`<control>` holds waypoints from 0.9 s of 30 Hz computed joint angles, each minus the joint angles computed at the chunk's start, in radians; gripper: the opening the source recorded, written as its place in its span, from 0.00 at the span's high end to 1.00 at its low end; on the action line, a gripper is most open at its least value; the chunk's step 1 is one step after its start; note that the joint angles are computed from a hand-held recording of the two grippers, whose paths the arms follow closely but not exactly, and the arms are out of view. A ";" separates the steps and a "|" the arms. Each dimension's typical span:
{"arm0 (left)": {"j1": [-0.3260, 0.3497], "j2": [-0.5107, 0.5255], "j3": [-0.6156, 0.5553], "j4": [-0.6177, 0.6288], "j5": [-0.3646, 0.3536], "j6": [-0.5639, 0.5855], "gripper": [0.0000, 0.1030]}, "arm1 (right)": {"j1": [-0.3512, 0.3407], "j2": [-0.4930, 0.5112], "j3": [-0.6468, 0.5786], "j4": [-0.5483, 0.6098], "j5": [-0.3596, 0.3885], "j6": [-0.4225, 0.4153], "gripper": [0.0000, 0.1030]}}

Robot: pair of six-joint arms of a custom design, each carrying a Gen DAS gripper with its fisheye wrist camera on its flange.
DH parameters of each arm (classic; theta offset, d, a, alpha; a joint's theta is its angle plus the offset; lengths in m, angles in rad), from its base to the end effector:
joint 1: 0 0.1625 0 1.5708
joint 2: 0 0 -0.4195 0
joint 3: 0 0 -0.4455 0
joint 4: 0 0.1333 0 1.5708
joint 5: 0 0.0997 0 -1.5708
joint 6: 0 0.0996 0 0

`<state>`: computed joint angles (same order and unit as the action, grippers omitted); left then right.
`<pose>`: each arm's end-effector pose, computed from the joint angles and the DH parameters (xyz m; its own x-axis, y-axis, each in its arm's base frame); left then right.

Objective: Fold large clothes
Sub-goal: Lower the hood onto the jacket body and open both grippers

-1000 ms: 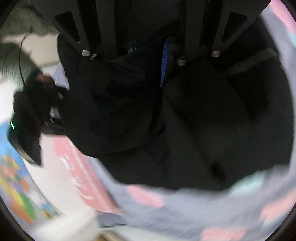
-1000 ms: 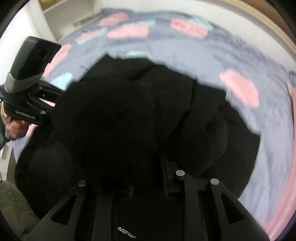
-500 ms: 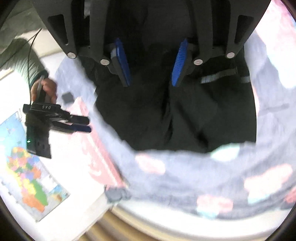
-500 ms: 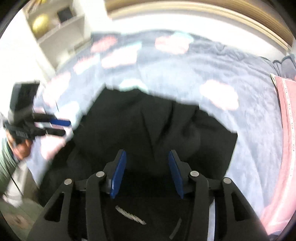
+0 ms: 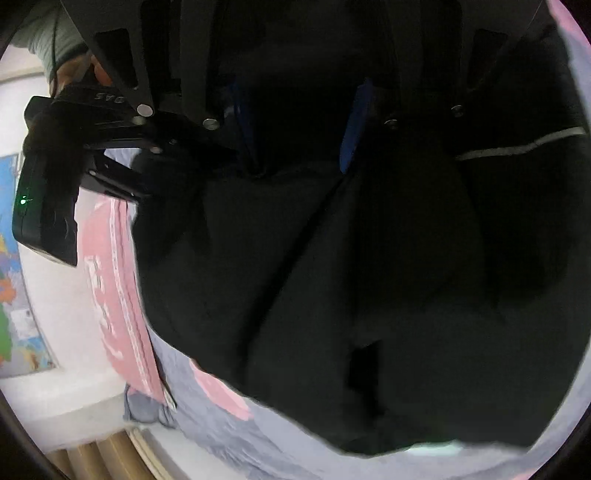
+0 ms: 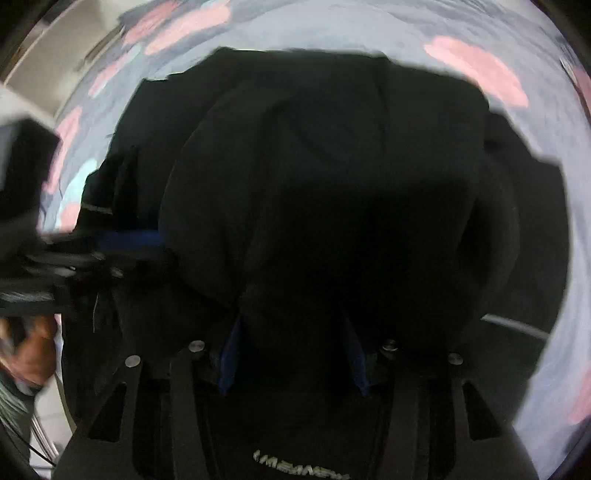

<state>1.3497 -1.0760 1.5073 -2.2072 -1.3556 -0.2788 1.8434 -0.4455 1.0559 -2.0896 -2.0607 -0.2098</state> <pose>-0.0074 -0.7377 0.2705 -0.9846 -0.0977 -0.1449 -0.0585 0.9656 -0.2533 0.3080 -0.7807 -0.0087 -0.7640 -0.4726 0.4392 -0.4368 0.8799 0.1871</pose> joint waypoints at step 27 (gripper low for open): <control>-0.063 -0.130 0.225 -0.137 0.091 0.029 0.56 | 0.023 -0.138 0.298 -0.325 -0.006 -0.046 0.50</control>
<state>1.2867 -1.2058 1.7322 -2.3440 -1.2647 -0.2501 1.8660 -0.5831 1.3540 -2.4142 -2.0672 -0.2559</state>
